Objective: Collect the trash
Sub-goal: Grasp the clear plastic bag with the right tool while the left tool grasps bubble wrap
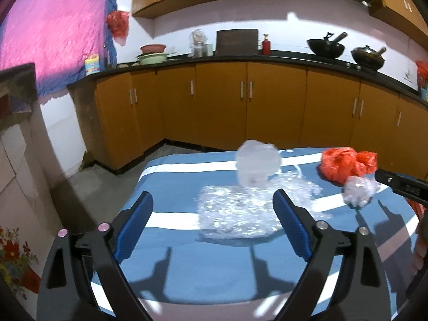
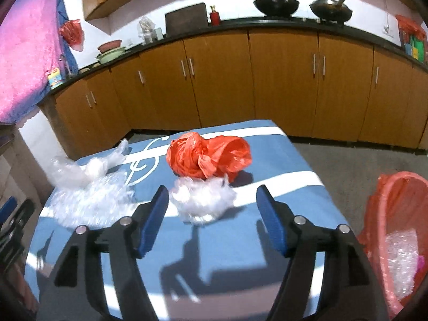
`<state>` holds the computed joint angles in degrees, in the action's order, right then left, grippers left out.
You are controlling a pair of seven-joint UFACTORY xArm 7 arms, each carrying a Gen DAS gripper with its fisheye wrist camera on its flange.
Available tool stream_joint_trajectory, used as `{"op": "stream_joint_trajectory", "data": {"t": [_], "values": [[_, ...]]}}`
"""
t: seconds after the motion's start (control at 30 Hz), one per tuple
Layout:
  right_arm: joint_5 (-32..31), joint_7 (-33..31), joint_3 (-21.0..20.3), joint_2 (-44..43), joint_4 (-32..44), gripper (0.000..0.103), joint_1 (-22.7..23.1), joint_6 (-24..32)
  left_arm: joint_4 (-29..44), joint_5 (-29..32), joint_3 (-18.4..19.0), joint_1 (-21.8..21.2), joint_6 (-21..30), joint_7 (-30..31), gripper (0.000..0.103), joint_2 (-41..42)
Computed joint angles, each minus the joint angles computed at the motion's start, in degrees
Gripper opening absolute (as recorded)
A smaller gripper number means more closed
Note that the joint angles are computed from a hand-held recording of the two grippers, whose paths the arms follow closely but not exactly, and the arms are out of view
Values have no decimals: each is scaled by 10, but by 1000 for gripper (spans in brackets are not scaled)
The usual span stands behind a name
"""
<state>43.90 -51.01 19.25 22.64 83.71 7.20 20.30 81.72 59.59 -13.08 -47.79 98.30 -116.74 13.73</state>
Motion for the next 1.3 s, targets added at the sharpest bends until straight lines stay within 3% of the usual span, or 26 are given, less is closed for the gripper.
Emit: {"op": "stream_joint_trajectory", "data": {"t": [0.07,0.2,0.27,0.33,0.37,0.43,0.5,0.8,0.87,0.97,1.03,1.07,1.1,1.17,1.3], "values": [[-51,64,-28,24,25,69,30,5,-21,-7,1,7,-12,-11,93,-16],[-105,128,-35,53,54,67,38,28,-47,-15,-5,22,-33,-20,94,-33],[-115,130,-27,60,60,55,30,38,-60,-18,-8,30,-47,-22,94,-42],[-126,130,-22,61,60,34,27,47,-70,-20,-11,37,-60,-24,94,-50],[-127,125,-19,58,52,31,26,39,-75,-21,-13,40,-65,-25,94,-53],[-128,116,-14,51,38,16,22,27,-81,-22,-16,45,-74,-25,94,-57],[-118,107,-5,42,26,11,11,25,-84,-21,-18,49,-82,-21,94,-58],[-31,23,9,-2,-28,6,-26,40,-93,-33,-14,73,-136,9,92,-62],[-17,11,2,-10,-35,6,-25,47,-107,-39,-10,84,-170,16,90,-72],[-2,0,-9,-18,-39,6,-20,57,-120,-51,-8,102,-215,29,80,-81],[4,-6,-15,-22,-41,6,-17,62,-132,-60,-6,114,-254,45,61,-88],[6,-9,-18,-23,-42,6,-15,62,-137,-65,-5,120,-273,54,37,-91],[8,-10,-21,-24,-43,6,-13,64,-139,-69,-6,124,-280,57,21,-92],[13,-14,-25,-28,-47,6,-12,67,-146,-72,-7,129,-298,62,9,-96],[23,-22,-31,-39,-56,6,-10,73,-146,-68,-14,128,-302,60,5,-96]]}}
